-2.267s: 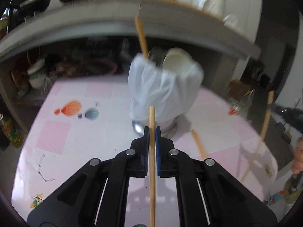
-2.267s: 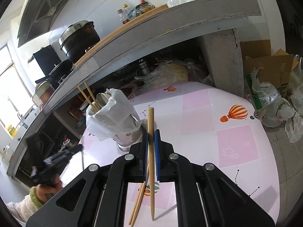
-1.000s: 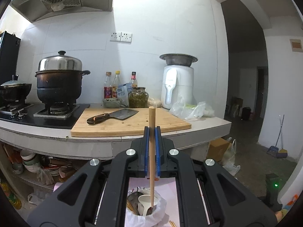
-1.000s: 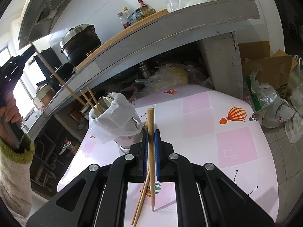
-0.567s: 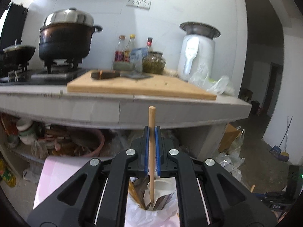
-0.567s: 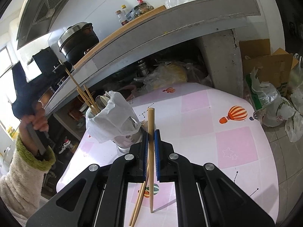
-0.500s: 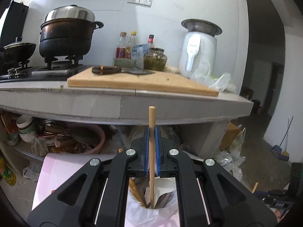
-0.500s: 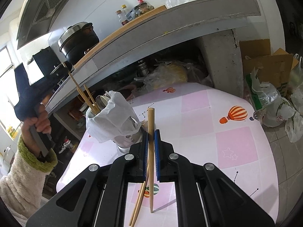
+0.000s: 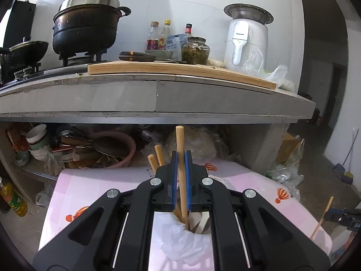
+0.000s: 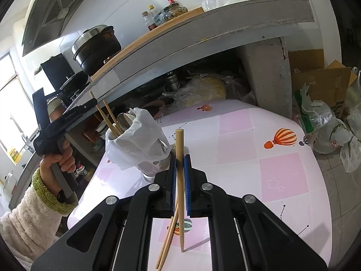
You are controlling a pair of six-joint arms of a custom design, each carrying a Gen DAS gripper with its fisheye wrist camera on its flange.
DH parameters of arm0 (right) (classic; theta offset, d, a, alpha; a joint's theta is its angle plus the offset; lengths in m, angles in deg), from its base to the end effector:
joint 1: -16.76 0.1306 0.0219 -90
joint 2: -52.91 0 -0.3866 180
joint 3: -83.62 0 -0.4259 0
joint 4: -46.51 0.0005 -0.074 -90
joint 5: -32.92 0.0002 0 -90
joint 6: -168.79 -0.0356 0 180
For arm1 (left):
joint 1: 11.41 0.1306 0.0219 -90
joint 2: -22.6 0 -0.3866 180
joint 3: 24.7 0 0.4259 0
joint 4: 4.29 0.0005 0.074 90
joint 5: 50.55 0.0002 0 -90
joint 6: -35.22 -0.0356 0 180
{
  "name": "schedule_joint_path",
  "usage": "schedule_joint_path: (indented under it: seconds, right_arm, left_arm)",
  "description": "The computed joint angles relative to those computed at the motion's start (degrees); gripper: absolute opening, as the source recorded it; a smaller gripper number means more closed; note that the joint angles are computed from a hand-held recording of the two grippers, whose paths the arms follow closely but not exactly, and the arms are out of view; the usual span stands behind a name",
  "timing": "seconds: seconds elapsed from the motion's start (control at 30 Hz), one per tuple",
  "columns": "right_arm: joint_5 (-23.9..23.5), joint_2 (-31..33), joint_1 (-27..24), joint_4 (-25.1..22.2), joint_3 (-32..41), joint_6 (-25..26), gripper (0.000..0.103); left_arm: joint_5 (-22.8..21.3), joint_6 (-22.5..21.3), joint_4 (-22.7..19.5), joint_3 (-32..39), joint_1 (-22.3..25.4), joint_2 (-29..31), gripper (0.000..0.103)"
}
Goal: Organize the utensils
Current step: 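Open the left gripper to release the chopstick into the holder, then carry the right gripper's chopstick over the holder and lower it in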
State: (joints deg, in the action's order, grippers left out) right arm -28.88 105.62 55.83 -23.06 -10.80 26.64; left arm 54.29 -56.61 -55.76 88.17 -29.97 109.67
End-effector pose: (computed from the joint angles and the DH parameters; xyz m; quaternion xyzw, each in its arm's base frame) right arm 0.1893 0.1314 0.6062 0.2073 0.8487 0.1586 0.4599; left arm 0.4550 -0.1629 0.6549 0.2162 0.8140 -0.1850 0.5064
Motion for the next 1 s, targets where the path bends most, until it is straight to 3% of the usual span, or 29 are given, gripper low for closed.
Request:
schedule_joint_path:
  seconds: [0.2, 0.4, 0.53, 0.67, 0.77, 1.0]
  right_arm:
    - [0.8, 0.3, 0.6, -0.7, 0.8, 0.2, 0.007]
    - [3.3, 1.2, 2.4, -2.2, 2.9, 0.3, 0.007]
    - [4.4, 2.4, 3.4, -1.8, 6.0, 2.3, 0.007]
    - [4.8, 4.6, 3.4, 0.2, 11.2, 7.4, 0.007]
    - [3.5, 6.9, 2.3, 2.3, 16.0, 11.9, 0.007]
    - [-2.5, 16.7, -2.6, 5.3, 30.9, 21.4, 0.007]
  left_arm:
    - [0.0, 0.3, -1.6, 0.6, 0.7, 0.3, 0.007]
    - [1.1, 1.4, -2.2, -0.5, 2.1, -1.1, 0.026]
    - [2.5, 2.1, -2.4, -2.3, 3.5, -3.3, 0.046]
    - [4.3, 1.4, -3.3, -5.9, 5.6, -7.3, 0.066]
    - [5.5, 0.6, -4.0, -9.2, 7.7, -10.6, 0.074]
    - [7.3, -1.3, -4.5, -17.9, 13.9, -18.3, 0.08]
